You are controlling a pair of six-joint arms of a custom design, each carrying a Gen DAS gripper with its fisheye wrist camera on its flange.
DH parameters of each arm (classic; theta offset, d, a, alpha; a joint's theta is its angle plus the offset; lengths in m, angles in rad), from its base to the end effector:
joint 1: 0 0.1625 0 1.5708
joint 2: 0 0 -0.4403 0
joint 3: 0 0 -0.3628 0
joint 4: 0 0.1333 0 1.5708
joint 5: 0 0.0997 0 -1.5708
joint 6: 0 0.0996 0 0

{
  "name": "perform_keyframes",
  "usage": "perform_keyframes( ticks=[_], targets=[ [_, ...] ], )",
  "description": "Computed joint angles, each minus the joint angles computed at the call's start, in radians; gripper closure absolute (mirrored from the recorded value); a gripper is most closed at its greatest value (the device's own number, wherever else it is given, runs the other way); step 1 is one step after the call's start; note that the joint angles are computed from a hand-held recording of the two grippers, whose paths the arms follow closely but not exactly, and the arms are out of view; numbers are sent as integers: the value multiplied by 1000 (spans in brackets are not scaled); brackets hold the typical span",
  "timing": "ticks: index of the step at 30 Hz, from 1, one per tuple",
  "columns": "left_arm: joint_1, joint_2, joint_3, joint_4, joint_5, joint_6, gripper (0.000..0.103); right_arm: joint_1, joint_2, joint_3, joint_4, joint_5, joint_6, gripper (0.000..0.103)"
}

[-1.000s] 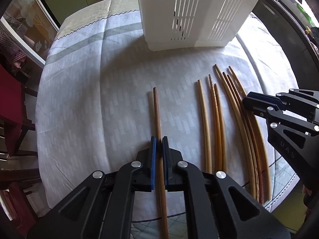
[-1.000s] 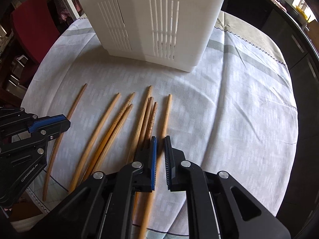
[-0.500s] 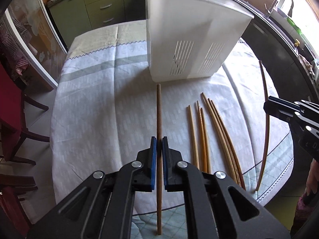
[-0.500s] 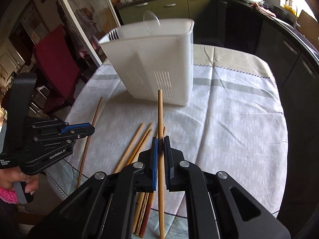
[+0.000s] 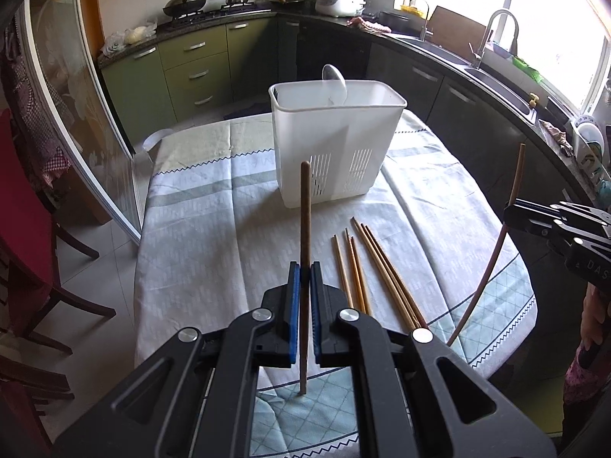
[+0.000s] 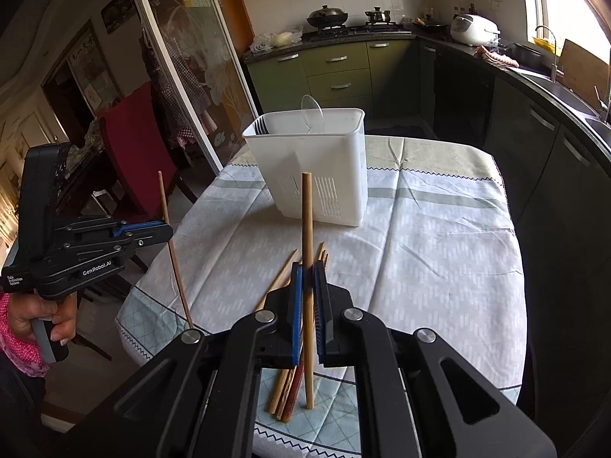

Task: Organize utensils
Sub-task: 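Lift both chopsticks upright, drop them into the white holder, open both grippers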

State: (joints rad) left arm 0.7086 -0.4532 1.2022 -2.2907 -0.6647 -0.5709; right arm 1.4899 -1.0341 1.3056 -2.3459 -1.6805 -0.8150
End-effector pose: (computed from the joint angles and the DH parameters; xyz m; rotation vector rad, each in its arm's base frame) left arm -0.4388 -0.6549 0.0439 0.3563 2.3144 -0.7230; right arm 0.0646 -0.7173 0.4050 0.9574 -2.5991 0.5763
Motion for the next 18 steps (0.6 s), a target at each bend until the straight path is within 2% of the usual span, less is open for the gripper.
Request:
perform_keyframes(
  ticks=[5,18],
  targets=[
    [-15,-14,34,-46,20,29,98,4,-27,38,-28,13,-15,96],
    [-20,-14,43,-133,13,90,98,19,-43,62,-65,32,-30,96]
  ],
)
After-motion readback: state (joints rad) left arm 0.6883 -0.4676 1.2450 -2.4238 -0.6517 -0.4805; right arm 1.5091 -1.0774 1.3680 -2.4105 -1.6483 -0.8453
